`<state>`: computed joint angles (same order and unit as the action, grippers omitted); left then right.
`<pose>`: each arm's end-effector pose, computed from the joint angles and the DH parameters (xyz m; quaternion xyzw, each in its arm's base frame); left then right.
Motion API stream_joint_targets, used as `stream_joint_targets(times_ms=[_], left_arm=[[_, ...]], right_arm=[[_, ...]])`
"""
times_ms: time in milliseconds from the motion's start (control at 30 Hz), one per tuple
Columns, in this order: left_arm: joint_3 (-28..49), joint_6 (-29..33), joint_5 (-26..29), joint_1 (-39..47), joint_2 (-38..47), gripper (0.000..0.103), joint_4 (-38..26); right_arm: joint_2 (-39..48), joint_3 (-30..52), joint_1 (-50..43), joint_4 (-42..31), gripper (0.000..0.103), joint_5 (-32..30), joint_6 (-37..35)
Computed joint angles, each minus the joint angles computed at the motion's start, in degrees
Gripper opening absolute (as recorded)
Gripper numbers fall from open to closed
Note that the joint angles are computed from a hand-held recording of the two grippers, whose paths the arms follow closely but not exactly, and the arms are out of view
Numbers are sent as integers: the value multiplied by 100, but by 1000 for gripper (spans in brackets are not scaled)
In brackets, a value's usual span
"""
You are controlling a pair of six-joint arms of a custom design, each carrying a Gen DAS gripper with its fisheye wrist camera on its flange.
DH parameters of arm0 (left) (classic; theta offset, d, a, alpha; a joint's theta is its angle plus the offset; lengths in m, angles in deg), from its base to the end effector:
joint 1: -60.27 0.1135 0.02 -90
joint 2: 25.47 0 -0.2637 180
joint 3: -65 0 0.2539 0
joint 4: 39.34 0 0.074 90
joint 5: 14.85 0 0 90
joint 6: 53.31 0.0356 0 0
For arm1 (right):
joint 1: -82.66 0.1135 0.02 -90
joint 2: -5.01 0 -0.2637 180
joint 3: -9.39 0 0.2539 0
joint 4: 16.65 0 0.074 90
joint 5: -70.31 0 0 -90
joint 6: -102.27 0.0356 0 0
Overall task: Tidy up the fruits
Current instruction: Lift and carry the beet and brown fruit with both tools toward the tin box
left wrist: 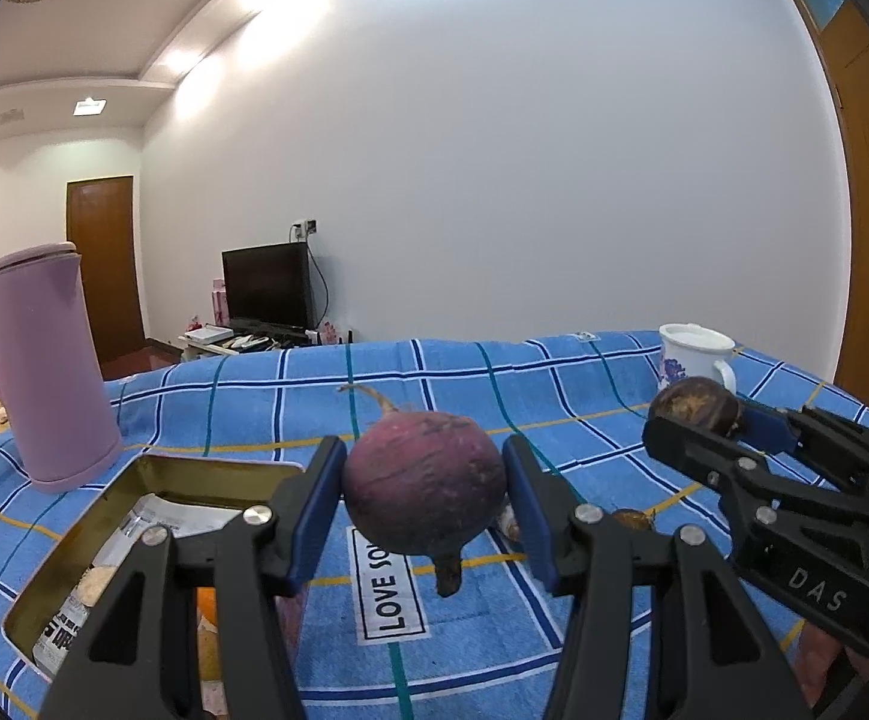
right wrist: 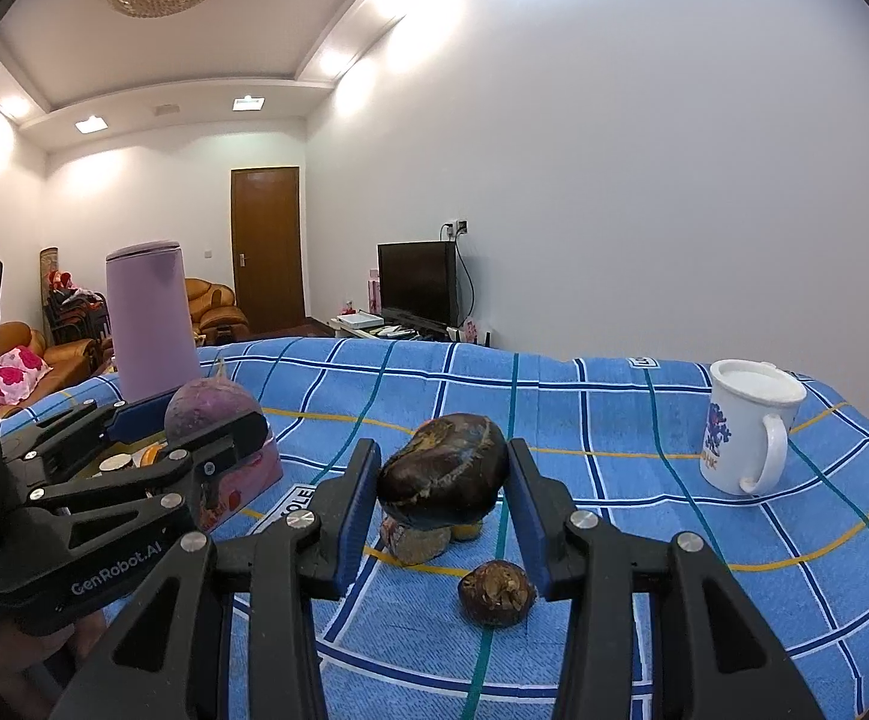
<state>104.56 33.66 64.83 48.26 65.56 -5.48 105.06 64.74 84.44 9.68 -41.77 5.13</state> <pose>0.2819 -0.0534 0.1456 0.0100 0.8054 -0.0050 0.5926 0.3474 0.0242 0.1608 -0.1736 0.7848 0.1283 0.5810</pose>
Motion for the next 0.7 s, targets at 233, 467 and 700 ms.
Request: stream_joint_targets(times_ms=[233, 467, 700], left_arm=[[-5, -20, 56, 20, -60, 55, -146], [-7, -30, 118, 47, -108, 55, -231], [18, -60, 134, 66, -138, 55, -336]], right_arm=[[10, 6, 10, -1, 44, 12, -28], [-19, -17, 45, -2, 44, 36, -46], [-84, -74, 126, -39, 44, 53, -63]])
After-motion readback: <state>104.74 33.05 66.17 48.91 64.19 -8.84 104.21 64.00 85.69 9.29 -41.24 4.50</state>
